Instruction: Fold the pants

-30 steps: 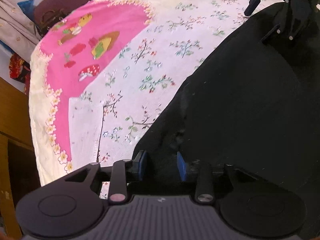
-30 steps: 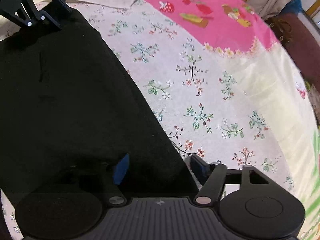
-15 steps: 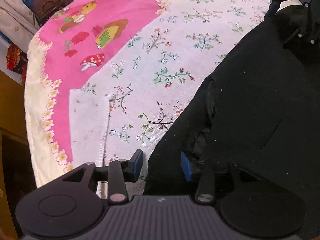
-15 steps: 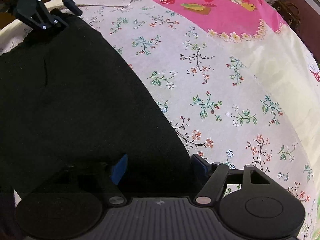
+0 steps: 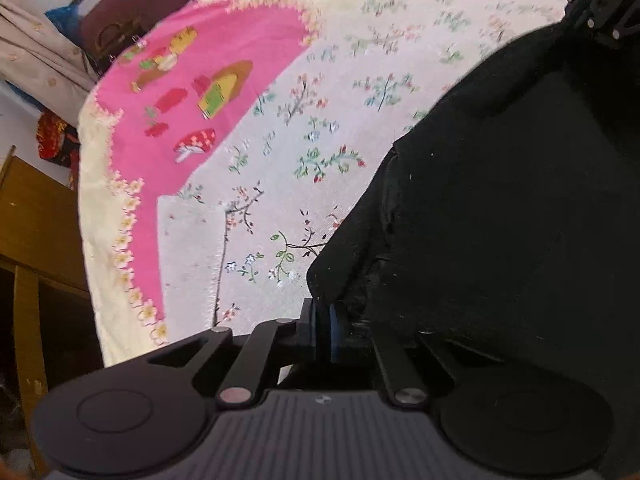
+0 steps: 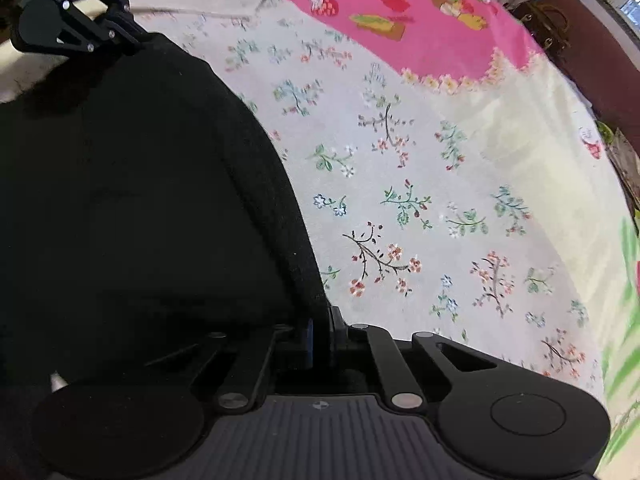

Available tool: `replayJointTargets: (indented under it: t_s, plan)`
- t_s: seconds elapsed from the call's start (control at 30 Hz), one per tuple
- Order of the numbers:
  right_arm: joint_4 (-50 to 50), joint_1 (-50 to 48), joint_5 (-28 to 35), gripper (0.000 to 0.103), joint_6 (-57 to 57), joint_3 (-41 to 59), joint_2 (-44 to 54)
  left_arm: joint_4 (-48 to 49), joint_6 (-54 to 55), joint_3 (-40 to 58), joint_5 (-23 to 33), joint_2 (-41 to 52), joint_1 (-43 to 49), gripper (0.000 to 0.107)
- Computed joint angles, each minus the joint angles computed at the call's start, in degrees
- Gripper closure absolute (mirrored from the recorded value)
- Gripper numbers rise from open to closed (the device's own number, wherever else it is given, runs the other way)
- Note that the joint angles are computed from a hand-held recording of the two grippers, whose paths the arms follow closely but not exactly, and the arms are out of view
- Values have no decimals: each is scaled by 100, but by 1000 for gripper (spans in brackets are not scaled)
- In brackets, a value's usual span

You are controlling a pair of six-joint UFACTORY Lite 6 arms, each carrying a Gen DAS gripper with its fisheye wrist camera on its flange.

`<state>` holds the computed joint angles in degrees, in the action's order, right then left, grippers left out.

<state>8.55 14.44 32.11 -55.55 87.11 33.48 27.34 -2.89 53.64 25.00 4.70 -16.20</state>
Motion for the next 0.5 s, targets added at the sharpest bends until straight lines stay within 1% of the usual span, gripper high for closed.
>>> replayJointTargets:
  t_s: [0.13,0.23,0.37,0.43,0.5]
  plan:
    - [137,-96,119,103,-106,-716,-902,-447,352,-350,459,-950,-149,90]
    - [285,-163,302,103,-296,-1146,-1627,-736,466,-653,936,-1813,-379,90]
    - [539,-265,916,103,-422,-1854,-3056,-946,303,-915,1801,-2982,-817,90]
    - [553,-270,1313,103,-497,-2265,-3892,-942,83,-971,2325,-3517,-1182,90]
    - [535,-302,1757,103,-483,-2533,-4588,-799,-417,-1001,2929,-4031,-1779,90]
